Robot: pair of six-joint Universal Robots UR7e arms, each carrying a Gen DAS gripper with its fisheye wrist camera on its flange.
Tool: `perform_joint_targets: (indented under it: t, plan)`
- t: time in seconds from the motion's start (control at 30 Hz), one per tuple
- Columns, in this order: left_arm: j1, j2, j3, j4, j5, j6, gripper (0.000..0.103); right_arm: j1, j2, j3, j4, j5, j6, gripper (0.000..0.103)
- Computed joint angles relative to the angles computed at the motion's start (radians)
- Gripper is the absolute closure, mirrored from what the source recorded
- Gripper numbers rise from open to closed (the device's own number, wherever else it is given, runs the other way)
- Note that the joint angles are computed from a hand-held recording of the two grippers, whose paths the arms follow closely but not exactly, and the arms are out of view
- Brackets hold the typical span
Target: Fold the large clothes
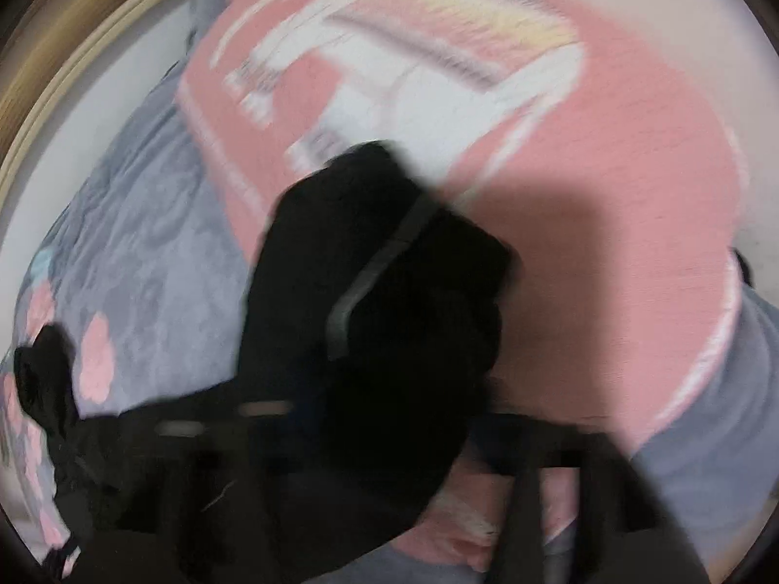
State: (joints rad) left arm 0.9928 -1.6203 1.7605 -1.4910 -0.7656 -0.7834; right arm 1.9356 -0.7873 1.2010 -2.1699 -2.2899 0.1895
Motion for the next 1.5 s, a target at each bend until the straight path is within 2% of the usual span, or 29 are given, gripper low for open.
perform_joint_targets:
  t: [0.13,0.27,0.33,0.4,0.47,0.5,0.57,0.67,0.8,0.9,1.07,1.17,1.3,1.5]
  plan:
    - [0.04,-0.002,0.015,-0.07,-0.012,0.011,0.043,0.063,-0.054,0.084,-0.166,-0.04,-0.12,0.091]
    - [0.084,-0.003,0.033,-0.101,-0.013,-0.013,0.043,0.074,-0.092,0.136,-0.241,-0.117,-0.117,0.091]
    - [0.114,0.008,0.04,-0.1,-0.027,-0.028,0.043,0.054,-0.079,0.142,-0.205,-0.164,-0.087,0.091]
    - [0.139,0.016,0.055,-0.115,-0.037,-0.01,0.043,0.026,-0.065,0.143,-0.127,-0.185,-0.015,0.091]
    - [0.132,0.008,0.064,-0.127,-0.032,0.004,0.043,-0.001,-0.06,0.144,-0.05,-0.174,0.061,0.091]
    - [0.125,0.0,0.065,-0.131,-0.036,0.008,0.043,-0.003,-0.061,0.147,-0.043,-0.17,0.07,0.091]
    - [0.11,-0.03,0.075,-0.148,-0.045,0.022,0.043,0.015,-0.062,0.151,-0.057,-0.175,0.054,0.091]
    - [0.066,-0.091,0.09,-0.127,-0.028,0.009,0.043,0.057,-0.075,0.168,-0.123,-0.131,-0.014,0.091]
    - [-0.002,-0.18,0.1,-0.034,0.013,-0.066,0.043,0.145,-0.063,0.175,-0.166,-0.063,-0.092,0.091]
    - [-0.066,-0.259,0.107,0.075,0.035,-0.176,0.043,0.215,-0.021,0.161,-0.172,-0.004,-0.126,0.091]
    - [-0.166,-0.388,0.068,0.36,0.082,-0.384,0.043,0.345,0.083,0.109,-0.138,0.101,-0.166,0.091]
    - [-0.229,-0.455,0.028,0.553,0.103,-0.531,0.043,0.426,0.18,0.039,-0.098,0.146,-0.198,0.091]
    - [-0.278,-0.515,-0.022,0.757,0.13,-0.69,0.043,0.519,0.322,-0.076,-0.025,0.207,-0.232,0.091]
    - [-0.28,-0.596,-0.052,0.898,0.139,-0.794,0.043,0.595,0.511,-0.244,0.093,0.311,-0.241,0.091]
